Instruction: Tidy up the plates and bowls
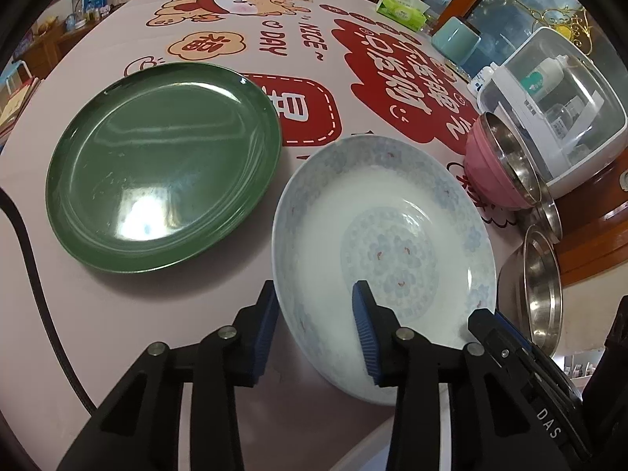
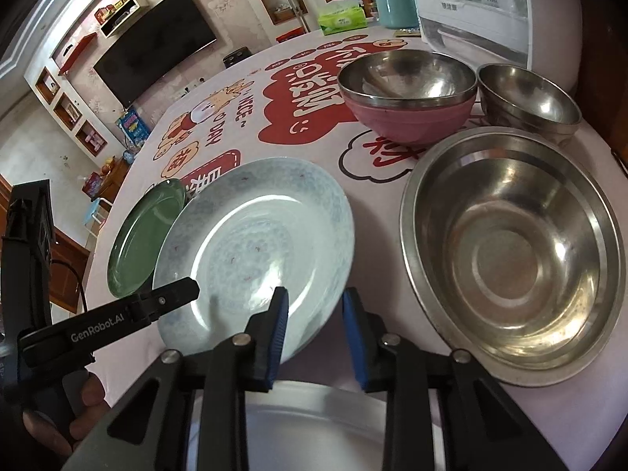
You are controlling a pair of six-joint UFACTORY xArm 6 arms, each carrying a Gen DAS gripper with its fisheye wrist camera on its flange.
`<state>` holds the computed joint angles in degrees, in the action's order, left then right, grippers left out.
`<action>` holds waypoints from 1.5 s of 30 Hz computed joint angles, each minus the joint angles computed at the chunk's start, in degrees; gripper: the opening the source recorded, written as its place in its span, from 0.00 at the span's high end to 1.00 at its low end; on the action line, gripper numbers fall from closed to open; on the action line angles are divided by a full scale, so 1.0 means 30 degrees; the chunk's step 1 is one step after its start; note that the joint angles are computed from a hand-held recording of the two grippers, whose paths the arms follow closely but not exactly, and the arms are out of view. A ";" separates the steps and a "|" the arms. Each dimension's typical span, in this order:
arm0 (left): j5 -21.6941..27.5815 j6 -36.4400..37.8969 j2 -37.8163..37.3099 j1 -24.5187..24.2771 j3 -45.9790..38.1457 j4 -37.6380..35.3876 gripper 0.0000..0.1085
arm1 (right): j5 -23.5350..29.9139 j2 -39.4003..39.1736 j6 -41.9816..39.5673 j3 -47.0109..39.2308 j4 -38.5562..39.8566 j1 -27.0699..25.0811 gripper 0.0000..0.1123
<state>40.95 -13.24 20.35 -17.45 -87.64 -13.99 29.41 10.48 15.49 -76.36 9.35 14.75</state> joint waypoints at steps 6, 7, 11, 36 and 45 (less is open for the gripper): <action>-0.0155 -0.0336 0.0293 -0.0044 -0.0177 0.0499 0.75 | 0.0012 0.0274 0.0727 -0.0213 -0.1009 -0.0058 0.81; -0.0200 -0.0333 0.0311 -0.0038 -0.0194 0.0575 0.75 | -0.0008 0.0338 0.0668 -0.0259 -0.1008 -0.0080 0.81; -0.0218 -0.0437 0.0425 -0.0095 -0.0307 0.1176 0.75 | 0.0320 0.0836 0.0244 -0.0774 -0.0426 -0.0235 0.86; -0.0484 -0.0832 -0.0087 -0.0282 0.0285 0.2474 0.78 | -0.1223 0.0463 -0.4057 0.0225 0.3638 -0.0468 0.88; -0.0999 -0.0597 -0.1424 -0.0424 0.1554 0.2816 0.78 | -0.1547 -0.0450 -0.4751 0.0974 0.3765 -0.0403 0.88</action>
<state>37.96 -15.03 16.07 -18.73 -82.97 -5.55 24.76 9.13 1.23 -73.44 20.65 13.55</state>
